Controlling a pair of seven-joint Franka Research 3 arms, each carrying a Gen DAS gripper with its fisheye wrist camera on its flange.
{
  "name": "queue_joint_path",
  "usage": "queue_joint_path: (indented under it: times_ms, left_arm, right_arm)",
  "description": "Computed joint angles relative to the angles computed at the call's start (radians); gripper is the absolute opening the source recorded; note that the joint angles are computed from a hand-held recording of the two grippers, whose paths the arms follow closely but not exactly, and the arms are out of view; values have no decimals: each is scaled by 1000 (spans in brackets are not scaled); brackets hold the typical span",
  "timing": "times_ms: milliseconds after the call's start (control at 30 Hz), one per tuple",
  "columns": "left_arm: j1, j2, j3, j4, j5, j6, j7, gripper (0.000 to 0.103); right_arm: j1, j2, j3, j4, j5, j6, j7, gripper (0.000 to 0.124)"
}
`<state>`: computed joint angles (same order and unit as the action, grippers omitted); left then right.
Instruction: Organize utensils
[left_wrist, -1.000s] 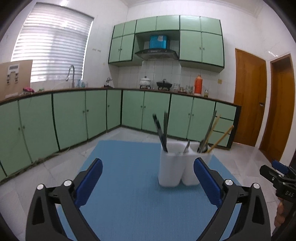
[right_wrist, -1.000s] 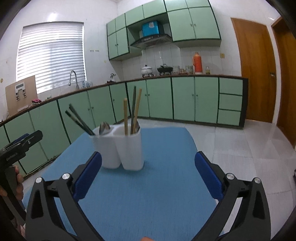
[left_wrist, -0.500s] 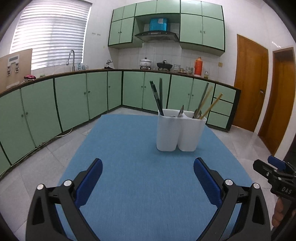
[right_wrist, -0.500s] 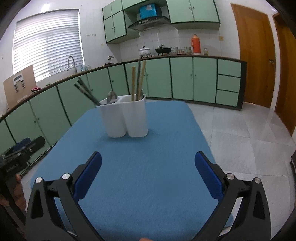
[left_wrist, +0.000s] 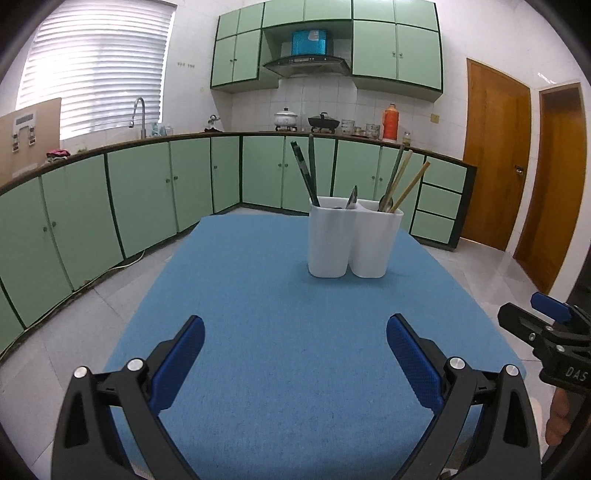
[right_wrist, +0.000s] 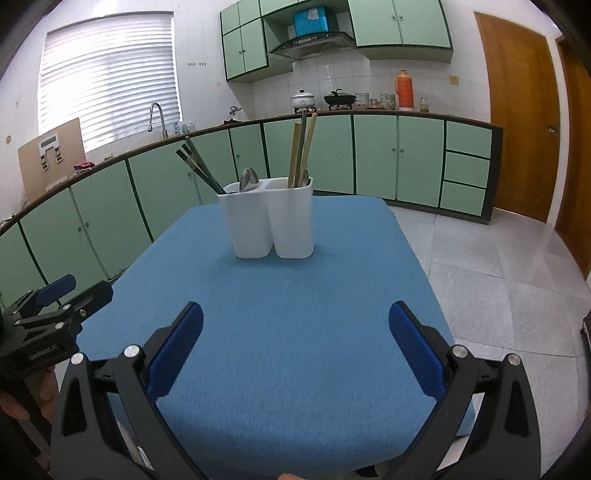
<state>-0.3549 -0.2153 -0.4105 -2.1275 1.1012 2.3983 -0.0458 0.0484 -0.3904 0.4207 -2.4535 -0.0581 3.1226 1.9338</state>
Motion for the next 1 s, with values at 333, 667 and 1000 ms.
queue_joint_path:
  times_ms: [333, 667, 1000]
  left_arm:
    - [-3, -3, -10, 20, 48, -7, -13, 97]
    - [-3, -3, -8, 24, 58, -12, -16, 97]
    - [1, -25, -15, 10, 62, -14, -25, 97]
  right_arm:
    - [-16, -14, 15, -1, 23, 48, -18, 98]
    - [-45, -6, 45, 6, 43, 60, -43, 98]
    - [-51, -10, 53, 5, 56, 71, -69, 98]
